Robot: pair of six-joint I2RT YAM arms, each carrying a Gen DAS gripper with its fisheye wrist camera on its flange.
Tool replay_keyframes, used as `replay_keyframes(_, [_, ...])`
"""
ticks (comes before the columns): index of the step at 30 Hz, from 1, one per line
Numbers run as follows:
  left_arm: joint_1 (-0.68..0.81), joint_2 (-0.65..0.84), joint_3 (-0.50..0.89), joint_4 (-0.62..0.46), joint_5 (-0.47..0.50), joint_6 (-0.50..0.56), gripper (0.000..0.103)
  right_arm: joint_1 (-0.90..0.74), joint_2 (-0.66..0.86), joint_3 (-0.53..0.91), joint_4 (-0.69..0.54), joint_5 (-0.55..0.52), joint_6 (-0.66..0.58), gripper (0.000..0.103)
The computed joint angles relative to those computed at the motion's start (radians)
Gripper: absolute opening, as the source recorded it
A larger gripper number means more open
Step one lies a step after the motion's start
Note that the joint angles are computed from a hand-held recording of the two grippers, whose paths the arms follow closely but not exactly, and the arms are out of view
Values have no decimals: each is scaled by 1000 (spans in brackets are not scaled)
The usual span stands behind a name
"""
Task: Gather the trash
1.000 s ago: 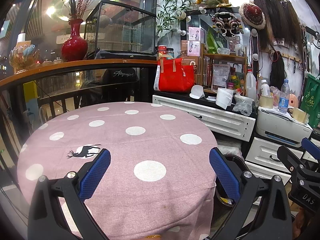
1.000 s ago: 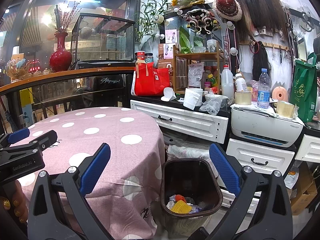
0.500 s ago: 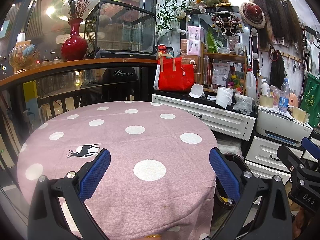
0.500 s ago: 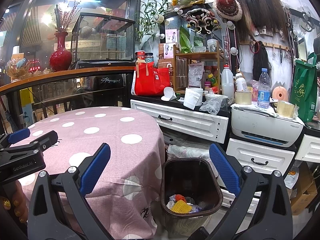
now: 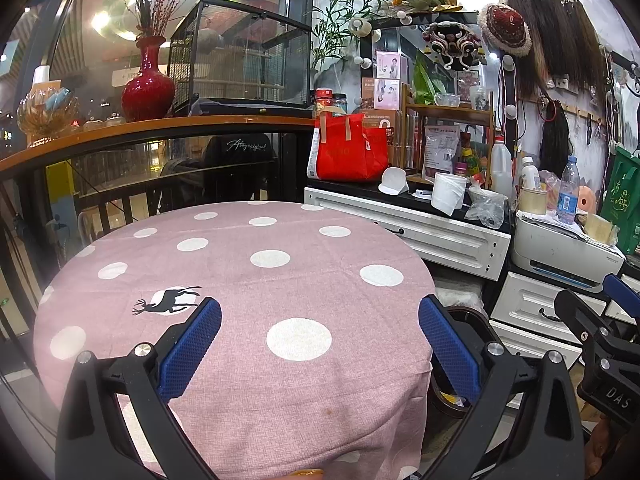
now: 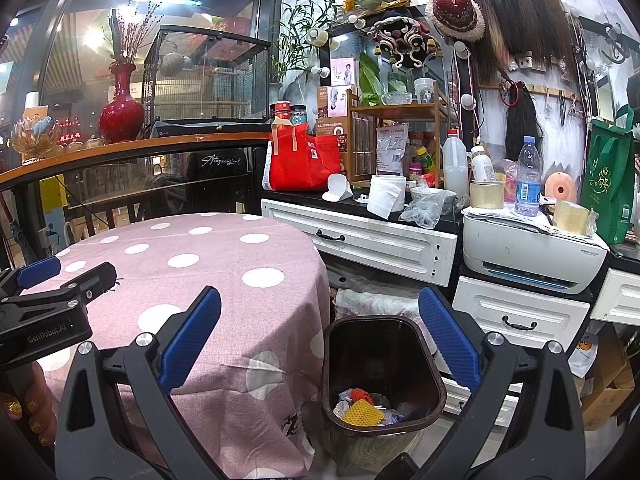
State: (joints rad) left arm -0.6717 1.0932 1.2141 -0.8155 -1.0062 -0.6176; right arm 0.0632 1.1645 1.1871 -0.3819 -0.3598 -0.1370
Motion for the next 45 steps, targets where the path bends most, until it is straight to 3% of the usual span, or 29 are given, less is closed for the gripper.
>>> replay_keyframes(45, [-30, -1, -22, 6, -27, -7, 97, 13, -4, -12, 2, 12, 3, 97])
